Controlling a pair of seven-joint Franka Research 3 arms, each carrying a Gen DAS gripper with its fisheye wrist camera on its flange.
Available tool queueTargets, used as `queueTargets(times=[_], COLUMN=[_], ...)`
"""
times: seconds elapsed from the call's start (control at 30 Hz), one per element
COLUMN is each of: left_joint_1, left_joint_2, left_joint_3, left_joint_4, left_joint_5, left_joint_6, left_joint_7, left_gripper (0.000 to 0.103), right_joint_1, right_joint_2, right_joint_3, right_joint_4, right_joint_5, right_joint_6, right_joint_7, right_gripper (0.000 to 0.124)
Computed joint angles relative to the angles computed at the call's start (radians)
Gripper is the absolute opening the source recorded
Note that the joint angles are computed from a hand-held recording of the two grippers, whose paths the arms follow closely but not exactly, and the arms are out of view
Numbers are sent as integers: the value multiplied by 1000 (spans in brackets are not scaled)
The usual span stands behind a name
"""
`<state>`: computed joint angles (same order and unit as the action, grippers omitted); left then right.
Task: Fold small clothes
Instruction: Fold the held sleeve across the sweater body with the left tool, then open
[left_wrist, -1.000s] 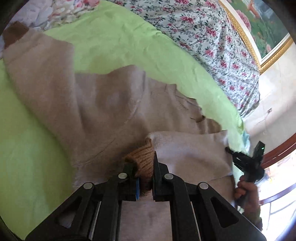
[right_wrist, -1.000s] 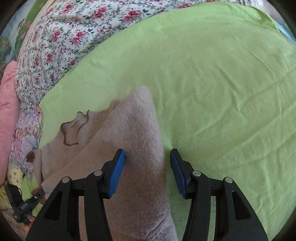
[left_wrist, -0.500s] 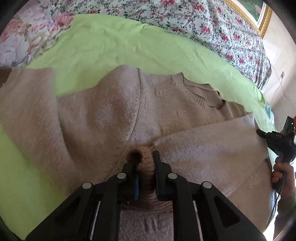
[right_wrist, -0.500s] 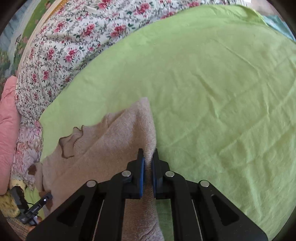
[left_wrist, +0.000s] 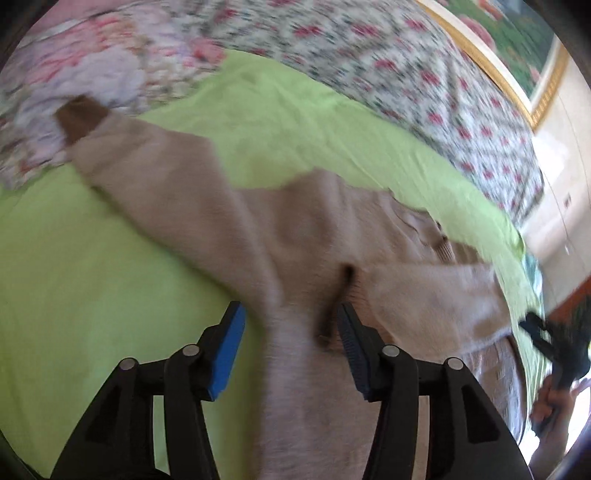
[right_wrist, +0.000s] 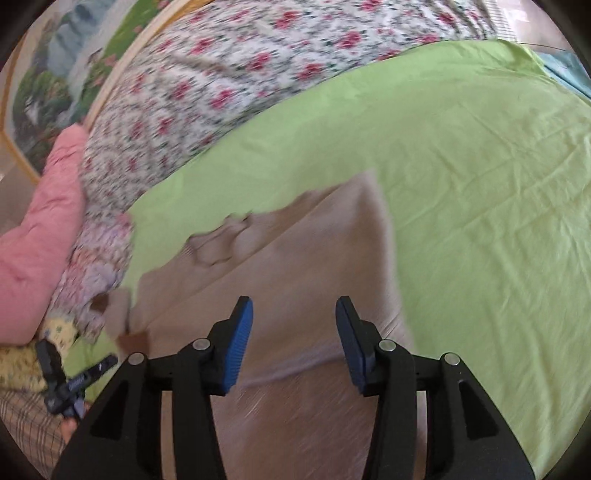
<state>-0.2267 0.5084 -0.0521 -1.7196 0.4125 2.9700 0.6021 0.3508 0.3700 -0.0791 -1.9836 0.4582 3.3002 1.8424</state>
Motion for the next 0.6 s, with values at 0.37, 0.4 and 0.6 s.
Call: queueTargets(times=[0.37,0.4,0.6], left_joint_1=[140,167,294], left_joint_2=[-30,-19,84], left_joint_3=[-25,-40,-126], left_joint_4=[-110,-104,17], left_joint_5=[-130,-153,-269], left_joint_6=[82,88,85], left_joint_7=[-67,-60,6], left_gripper=[61,61,61], right_joint_1=[-65,-59,78], right_joint_2=[9,11,15], right_joint_3=[189,190,79], right_joint_4=[-20,-17,-13], right_joint_5=[-26,-27,-33], right_joint_6=[3,-3,-39], right_joint_7=[-26,-26,1], right_gripper=[51,51,51])
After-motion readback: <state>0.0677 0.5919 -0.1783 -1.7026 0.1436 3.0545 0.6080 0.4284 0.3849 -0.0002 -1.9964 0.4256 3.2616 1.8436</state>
